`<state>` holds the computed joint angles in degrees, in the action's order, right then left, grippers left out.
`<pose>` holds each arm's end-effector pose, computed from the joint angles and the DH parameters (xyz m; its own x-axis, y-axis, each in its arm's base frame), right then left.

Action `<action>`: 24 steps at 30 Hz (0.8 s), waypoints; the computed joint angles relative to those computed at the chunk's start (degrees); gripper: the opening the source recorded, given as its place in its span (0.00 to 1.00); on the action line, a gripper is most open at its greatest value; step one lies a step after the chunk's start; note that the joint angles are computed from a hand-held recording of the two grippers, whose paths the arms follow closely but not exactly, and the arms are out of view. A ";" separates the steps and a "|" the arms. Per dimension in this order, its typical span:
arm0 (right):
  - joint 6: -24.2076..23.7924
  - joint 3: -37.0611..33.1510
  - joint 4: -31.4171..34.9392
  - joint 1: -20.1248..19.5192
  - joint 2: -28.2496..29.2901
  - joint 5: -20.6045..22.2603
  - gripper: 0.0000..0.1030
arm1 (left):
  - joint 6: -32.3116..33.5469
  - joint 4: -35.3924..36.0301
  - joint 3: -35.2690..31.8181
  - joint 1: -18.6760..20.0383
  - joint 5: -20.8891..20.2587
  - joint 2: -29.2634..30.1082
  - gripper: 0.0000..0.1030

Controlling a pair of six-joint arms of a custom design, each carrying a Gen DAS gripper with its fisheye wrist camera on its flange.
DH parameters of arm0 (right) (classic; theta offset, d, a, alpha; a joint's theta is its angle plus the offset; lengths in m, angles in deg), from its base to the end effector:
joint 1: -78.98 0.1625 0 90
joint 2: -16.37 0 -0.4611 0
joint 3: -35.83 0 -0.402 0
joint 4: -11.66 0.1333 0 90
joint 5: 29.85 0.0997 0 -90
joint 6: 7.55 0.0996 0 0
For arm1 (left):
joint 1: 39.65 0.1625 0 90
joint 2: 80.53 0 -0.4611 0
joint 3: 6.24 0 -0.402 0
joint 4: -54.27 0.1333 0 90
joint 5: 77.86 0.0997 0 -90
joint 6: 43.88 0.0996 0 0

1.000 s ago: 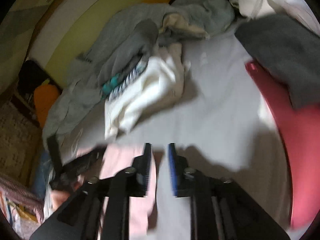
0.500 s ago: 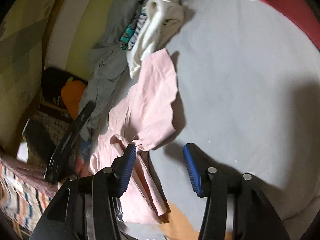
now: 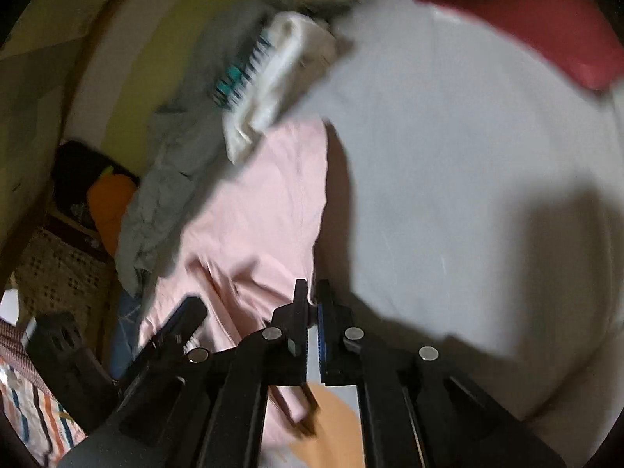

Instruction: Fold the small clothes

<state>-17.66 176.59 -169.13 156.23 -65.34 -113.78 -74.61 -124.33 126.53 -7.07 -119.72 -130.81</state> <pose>0.0498 -0.4317 0.2422 -0.9998 0.0170 0.0038 0.0124 0.8456 -0.5337 -0.2703 -0.4190 0.0631 -0.7944 0.1731 -0.5822 0.5025 0.7258 -0.4699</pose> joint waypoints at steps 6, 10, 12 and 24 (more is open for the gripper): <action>4.15 1.72 -1.77 -4.13 -1.16 7.86 0.35 | 0.98 -2.47 0.34 0.33 0.83 1.62 0.29; 4.84 -2.08 -0.47 -2.45 0.14 6.91 0.48 | 1.75 -8.11 1.82 0.13 -1.24 0.35 0.28; 4.43 -5.15 0.49 -0.41 0.97 2.80 0.52 | 4.36 -11.94 2.36 -0.97 -0.98 0.46 0.28; -11.66 -21.14 20.10 5.26 6.02 -4.14 0.53 | 17.97 -15.56 0.92 -4.77 -10.36 3.39 0.28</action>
<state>-29.32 155.44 -149.03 161.49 -59.31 -117.92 -56.64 -139.89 127.45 -11.85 -130.09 -127.42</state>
